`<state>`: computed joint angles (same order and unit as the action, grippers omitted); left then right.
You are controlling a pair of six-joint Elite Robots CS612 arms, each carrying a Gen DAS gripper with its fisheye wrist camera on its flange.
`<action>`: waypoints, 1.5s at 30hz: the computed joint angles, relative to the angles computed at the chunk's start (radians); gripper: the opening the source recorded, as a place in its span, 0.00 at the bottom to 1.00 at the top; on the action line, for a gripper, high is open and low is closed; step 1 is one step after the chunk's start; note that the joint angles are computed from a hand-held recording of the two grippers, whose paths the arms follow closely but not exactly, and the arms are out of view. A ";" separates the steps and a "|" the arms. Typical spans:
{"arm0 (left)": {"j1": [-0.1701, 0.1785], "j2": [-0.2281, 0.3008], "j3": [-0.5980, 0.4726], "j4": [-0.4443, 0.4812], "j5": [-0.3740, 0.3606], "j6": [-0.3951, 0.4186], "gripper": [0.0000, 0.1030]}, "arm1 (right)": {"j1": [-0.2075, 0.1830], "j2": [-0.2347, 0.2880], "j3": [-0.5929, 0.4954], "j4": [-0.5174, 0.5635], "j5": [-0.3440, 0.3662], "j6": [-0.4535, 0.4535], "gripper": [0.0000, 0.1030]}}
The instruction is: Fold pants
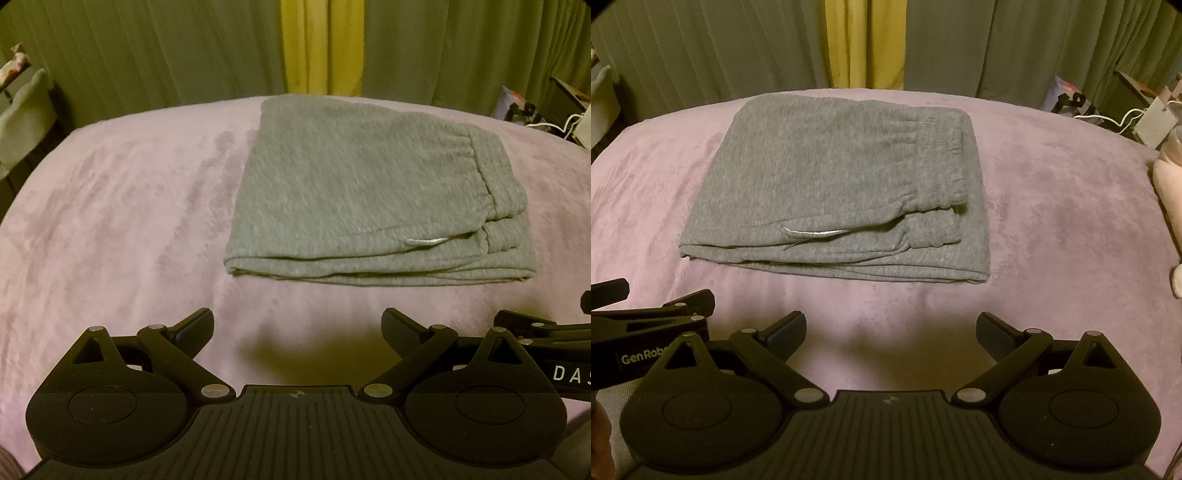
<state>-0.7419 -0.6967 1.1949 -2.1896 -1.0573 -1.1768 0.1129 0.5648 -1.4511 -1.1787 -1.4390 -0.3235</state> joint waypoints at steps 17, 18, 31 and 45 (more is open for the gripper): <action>0.002 -0.002 0.007 -0.011 -0.003 -0.004 0.97 | 0.001 0.002 0.000 0.000 -0.002 0.002 0.96; 0.002 -0.002 0.006 -0.009 -0.003 -0.005 0.97 | 0.001 0.002 0.000 -0.001 -0.003 0.002 0.96; 0.003 -0.007 0.016 -0.017 -0.004 -0.013 0.97 | 0.001 0.004 -0.001 -0.006 -0.002 0.001 0.96; 0.002 -0.009 0.019 -0.021 -0.002 -0.014 0.97 | 0.001 0.004 0.000 -0.009 -0.001 -0.001 0.96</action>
